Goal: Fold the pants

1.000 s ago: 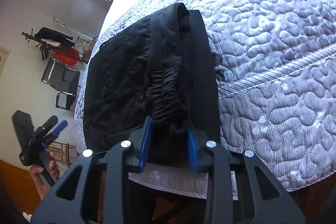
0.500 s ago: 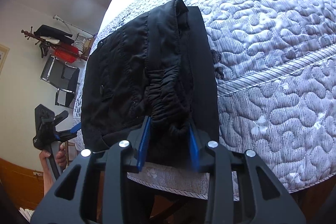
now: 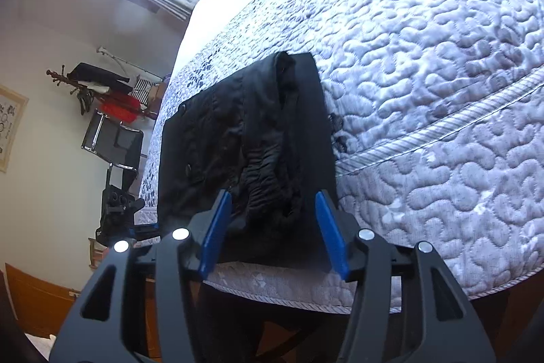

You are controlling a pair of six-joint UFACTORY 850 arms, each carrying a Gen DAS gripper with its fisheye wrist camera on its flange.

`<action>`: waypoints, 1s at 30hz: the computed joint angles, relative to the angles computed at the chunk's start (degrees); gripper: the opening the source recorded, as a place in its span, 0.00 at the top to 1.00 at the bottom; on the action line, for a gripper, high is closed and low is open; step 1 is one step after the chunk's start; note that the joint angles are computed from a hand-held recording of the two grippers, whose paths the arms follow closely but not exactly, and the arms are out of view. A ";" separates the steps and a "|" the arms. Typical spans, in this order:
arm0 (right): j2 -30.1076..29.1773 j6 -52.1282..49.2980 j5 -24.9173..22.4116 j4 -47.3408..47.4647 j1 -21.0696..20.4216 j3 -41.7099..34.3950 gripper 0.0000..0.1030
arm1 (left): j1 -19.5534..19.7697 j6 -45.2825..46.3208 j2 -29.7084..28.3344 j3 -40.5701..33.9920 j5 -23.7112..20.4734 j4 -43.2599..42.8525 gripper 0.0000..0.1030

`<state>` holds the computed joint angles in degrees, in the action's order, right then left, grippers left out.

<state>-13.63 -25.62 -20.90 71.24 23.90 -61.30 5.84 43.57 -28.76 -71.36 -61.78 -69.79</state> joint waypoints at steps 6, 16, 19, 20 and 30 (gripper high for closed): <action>-0.33 0.74 -0.40 -1.09 -0.08 -0.13 0.49 | 0.10 0.89 -3.30 -3.03 -3.45 0.58 0.04; -2.32 -0.18 -2.14 -0.72 -0.17 -1.48 0.40 | -1.21 0.11 -6.85 -8.23 -7.29 5.59 0.04; -2.64 -0.60 -2.40 -0.30 -0.36 -1.74 0.38 | -1.27 1.07 -6.97 -8.31 -8.40 5.05 0.04; -2.74 -0.68 -2.55 -0.31 -0.41 -1.88 0.37 | -1.54 0.97 -6.97 -8.54 -8.17 5.56 0.04; -3.87 -5.47 -5.37 2.05 -1.89 -3.03 0.22 | -3.03 0.78 -7.84 -9.80 -8.38 8.44 0.04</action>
<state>-17.49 -31.09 -26.27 73.29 22.01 -64.33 2.81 44.35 -36.60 -81.16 -70.15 -61.35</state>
